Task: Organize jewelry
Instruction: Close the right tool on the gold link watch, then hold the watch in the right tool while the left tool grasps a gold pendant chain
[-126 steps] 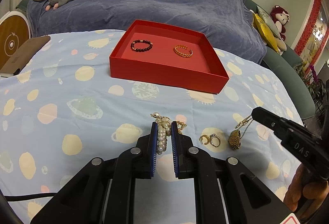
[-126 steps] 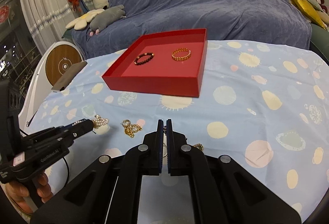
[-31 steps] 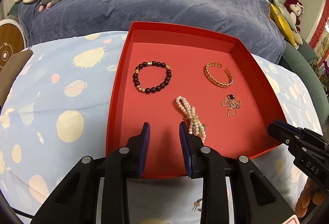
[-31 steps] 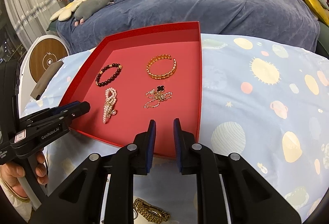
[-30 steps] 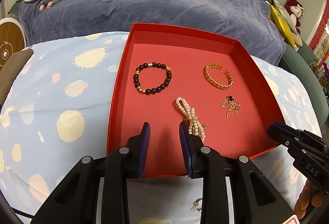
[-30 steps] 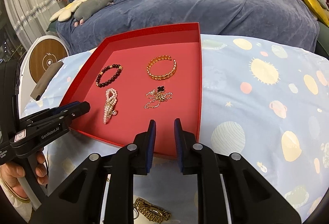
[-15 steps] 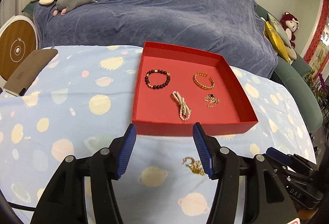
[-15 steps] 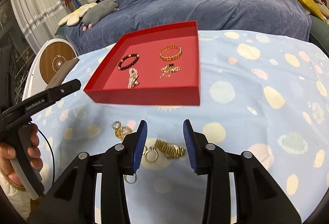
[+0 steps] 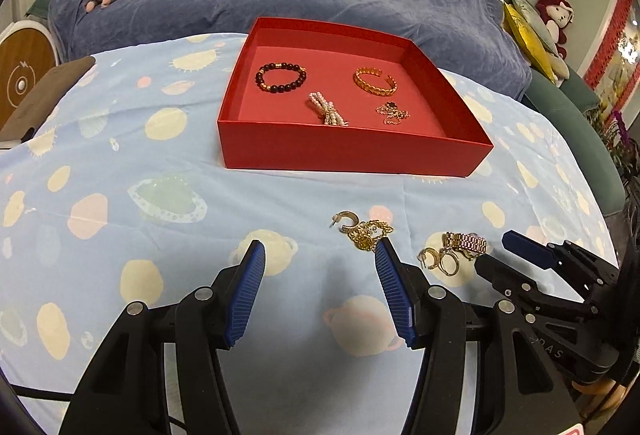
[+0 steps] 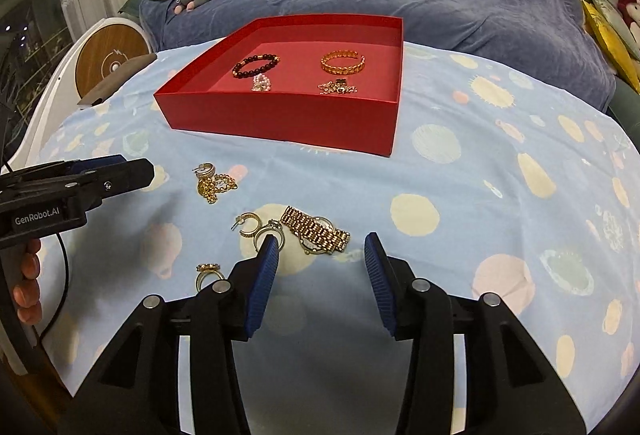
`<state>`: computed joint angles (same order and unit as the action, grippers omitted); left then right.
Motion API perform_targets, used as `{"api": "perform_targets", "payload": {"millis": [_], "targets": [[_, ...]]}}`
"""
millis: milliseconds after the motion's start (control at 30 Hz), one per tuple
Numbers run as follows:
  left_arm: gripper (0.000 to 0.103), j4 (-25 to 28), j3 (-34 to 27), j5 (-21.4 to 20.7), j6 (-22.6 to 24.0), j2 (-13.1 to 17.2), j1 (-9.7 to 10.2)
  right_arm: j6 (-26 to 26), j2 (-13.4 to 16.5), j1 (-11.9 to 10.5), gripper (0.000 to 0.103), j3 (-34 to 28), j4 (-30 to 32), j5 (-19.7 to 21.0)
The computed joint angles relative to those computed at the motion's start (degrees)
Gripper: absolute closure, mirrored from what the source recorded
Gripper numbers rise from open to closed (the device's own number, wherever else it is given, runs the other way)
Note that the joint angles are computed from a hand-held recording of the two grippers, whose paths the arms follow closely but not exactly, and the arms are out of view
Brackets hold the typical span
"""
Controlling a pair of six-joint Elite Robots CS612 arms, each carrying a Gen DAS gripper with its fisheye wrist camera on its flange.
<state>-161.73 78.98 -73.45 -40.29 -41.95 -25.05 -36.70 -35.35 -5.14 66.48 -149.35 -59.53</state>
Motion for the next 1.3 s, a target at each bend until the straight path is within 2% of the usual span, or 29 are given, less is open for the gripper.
{"api": "perform_targets", "payload": {"millis": [300,433,500,567,967,1133,1200,1300], "targets": [[0.048,1.1,-0.55,-1.03,-0.03,0.48,0.25,-0.3,1.71,0.27,0.057,-2.34,2.41,0.16],[0.048,1.04,-0.34,-1.36,0.0,0.47,0.27,-0.11,1.68,0.3,0.069,-2.8,3.74,0.48],[0.048,1.01,-0.33,-1.55,0.2,0.5,0.24,-0.07,1.49,0.4,0.071,-2.56,3.66,-0.14],[0.048,0.96,-0.28,-1.73,0.45,0.5,0.18,0.0,1.29,0.44,0.08,-2.41,4.07,-0.52],[0.048,0.9,-2.51,-2.8,1.72,2.14,-0.3,2.64,-0.85,-0.34,0.094,-0.7,8.11,0.49],[0.048,1.01,-4.48,-2.32,2.4,3.55,-0.4,2.53,-1.0,-0.42,0.095,-0.53,8.5,0.7],[0.052,1.21,-5.26,-2.43,2.13,4.09,-0.33,2.64,-1.05,-0.47,0.095,-0.47,8.51,0.82],[0.067,1.31,-6.18,-2.15,2.48,4.73,-0.36,2.62,-1.1,-0.51,0.095,-0.44,8.59,0.96]]}}
